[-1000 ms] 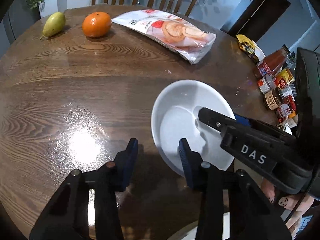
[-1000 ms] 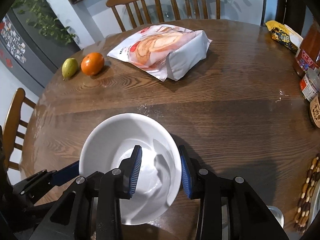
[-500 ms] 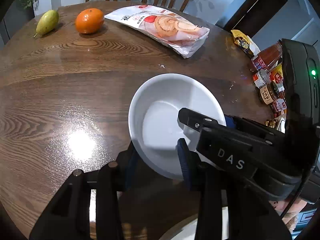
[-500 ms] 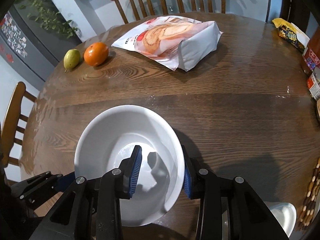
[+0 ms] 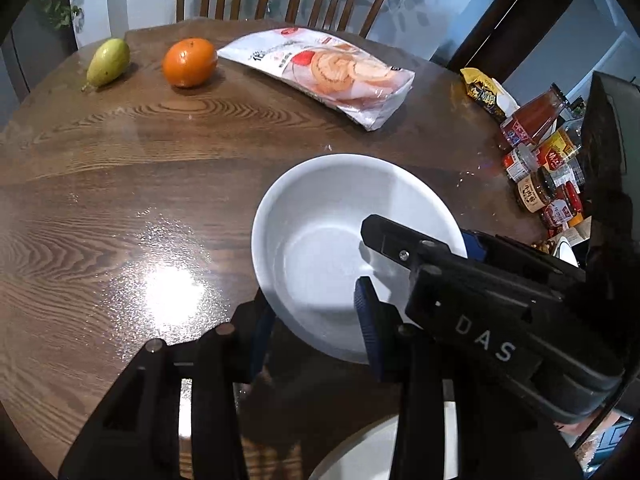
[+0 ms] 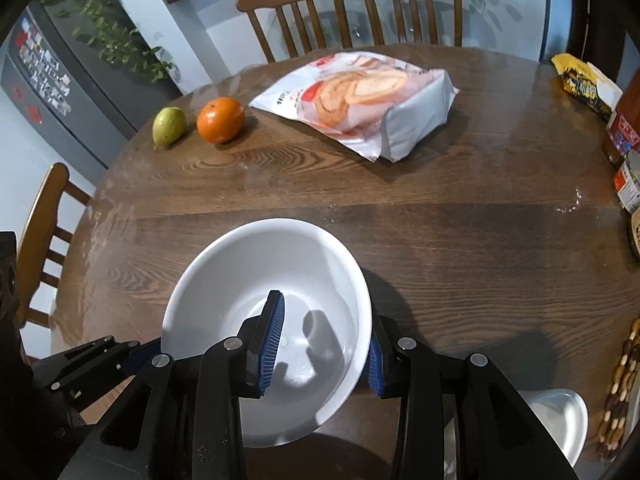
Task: Organize plates and bowls
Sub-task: 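Carry the smaller white bowl with the right tool over the large bowl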
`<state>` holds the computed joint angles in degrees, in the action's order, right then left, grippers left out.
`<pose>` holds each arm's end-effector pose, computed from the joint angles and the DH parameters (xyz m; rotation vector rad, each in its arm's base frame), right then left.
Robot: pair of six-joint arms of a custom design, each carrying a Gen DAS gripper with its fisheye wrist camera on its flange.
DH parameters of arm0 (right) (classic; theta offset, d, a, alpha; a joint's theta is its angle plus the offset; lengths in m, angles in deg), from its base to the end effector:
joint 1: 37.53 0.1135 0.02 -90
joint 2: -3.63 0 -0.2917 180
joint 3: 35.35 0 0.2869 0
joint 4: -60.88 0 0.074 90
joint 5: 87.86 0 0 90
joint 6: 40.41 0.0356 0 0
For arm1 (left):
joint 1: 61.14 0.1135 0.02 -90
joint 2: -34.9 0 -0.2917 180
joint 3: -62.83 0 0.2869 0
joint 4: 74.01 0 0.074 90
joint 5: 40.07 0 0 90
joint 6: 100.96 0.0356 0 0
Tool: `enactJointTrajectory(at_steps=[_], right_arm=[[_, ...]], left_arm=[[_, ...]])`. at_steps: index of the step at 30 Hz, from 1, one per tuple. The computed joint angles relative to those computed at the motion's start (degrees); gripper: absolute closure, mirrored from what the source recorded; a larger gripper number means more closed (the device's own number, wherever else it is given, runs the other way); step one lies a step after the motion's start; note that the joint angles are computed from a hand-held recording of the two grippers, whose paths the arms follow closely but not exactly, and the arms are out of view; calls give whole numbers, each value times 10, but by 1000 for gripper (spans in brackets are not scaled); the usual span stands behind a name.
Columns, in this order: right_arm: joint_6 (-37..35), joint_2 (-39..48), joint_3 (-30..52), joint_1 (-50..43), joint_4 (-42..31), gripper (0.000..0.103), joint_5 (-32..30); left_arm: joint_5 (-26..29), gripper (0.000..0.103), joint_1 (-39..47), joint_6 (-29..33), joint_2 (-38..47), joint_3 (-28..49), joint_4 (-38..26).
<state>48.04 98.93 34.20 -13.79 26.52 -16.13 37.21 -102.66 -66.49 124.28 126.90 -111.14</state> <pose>0.3242 0.1548 0.1858 -0.6879 2.5490 0.5517 0.2497 -0.2106 0.1861 -0.3944 2.6167 -0.2908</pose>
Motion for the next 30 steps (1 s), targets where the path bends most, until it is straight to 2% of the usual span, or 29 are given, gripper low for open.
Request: enactJointTrajectory(at_steps=[19,23,30], right_arm=[[2,-107,-52,2,14,64,-4],[6,-137,-72,4,17,64,4],[9,-216,-119,6,17,64,5]], left_arm=[[-69,65,-56,-14,-55,9,-50],[-79,65,-78,-33,-69,7,-61],[-150,65,-158,-90,-86,22,-120]])
